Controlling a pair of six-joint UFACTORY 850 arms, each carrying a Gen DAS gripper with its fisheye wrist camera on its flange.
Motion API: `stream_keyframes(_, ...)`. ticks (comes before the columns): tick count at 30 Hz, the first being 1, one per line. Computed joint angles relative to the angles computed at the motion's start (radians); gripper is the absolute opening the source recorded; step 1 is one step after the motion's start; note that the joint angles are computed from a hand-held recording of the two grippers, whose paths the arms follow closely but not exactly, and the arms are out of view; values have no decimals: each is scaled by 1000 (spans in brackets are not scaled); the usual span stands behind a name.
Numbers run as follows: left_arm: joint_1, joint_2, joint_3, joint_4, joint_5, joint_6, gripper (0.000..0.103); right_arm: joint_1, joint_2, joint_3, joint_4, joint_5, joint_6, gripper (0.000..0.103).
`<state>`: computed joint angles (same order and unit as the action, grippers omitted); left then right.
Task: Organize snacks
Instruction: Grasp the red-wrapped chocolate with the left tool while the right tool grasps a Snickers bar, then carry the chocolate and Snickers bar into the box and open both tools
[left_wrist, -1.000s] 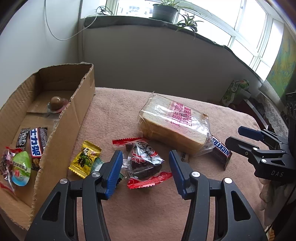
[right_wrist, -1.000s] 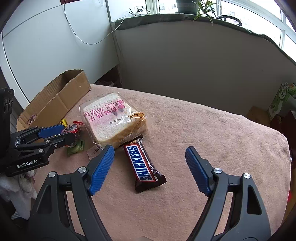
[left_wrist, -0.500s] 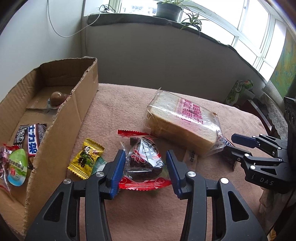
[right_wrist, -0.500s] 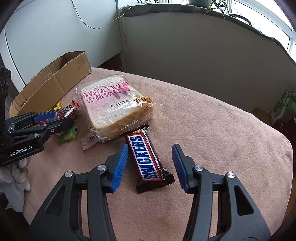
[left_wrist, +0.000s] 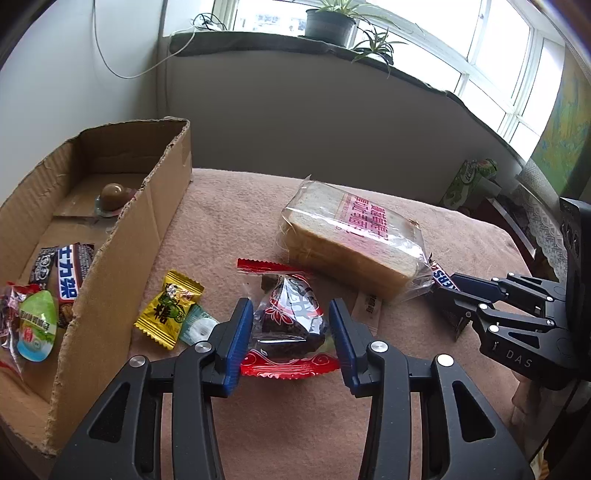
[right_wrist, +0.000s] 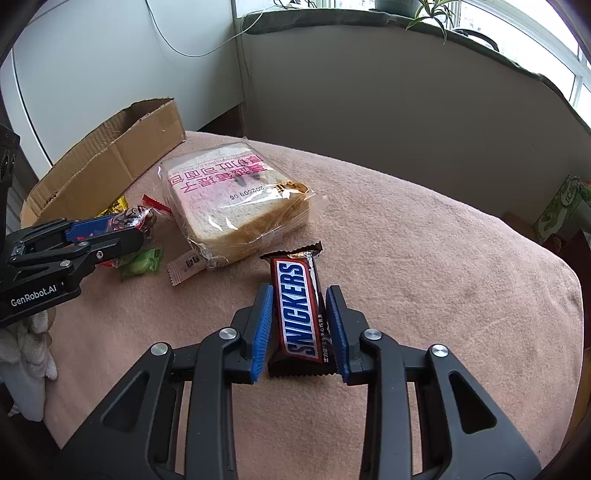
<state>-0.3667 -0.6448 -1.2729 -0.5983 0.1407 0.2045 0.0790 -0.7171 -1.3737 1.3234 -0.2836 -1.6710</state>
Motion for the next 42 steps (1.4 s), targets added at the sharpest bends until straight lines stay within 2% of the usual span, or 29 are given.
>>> stream_keyframes(15,-17,98,114,288,64,-297,41,-34,119,149,319,-17,-270,30)
stream_keyframes(23,-17,175,189,331,117,-335,41,-16,196,217,477,-19,-428,30)
stream_keyframes(31,-1,251,269,291,189,-303,41,35,241,229,544,-26,-493,30)
stream_keyframes(35,13,274,296,259,226,-279,41,75,238,199,524,-17,-469,30)
stream_keyframes(42,65,311,337,340,265,-366,41,163,226,130,471,-4,-411,30)
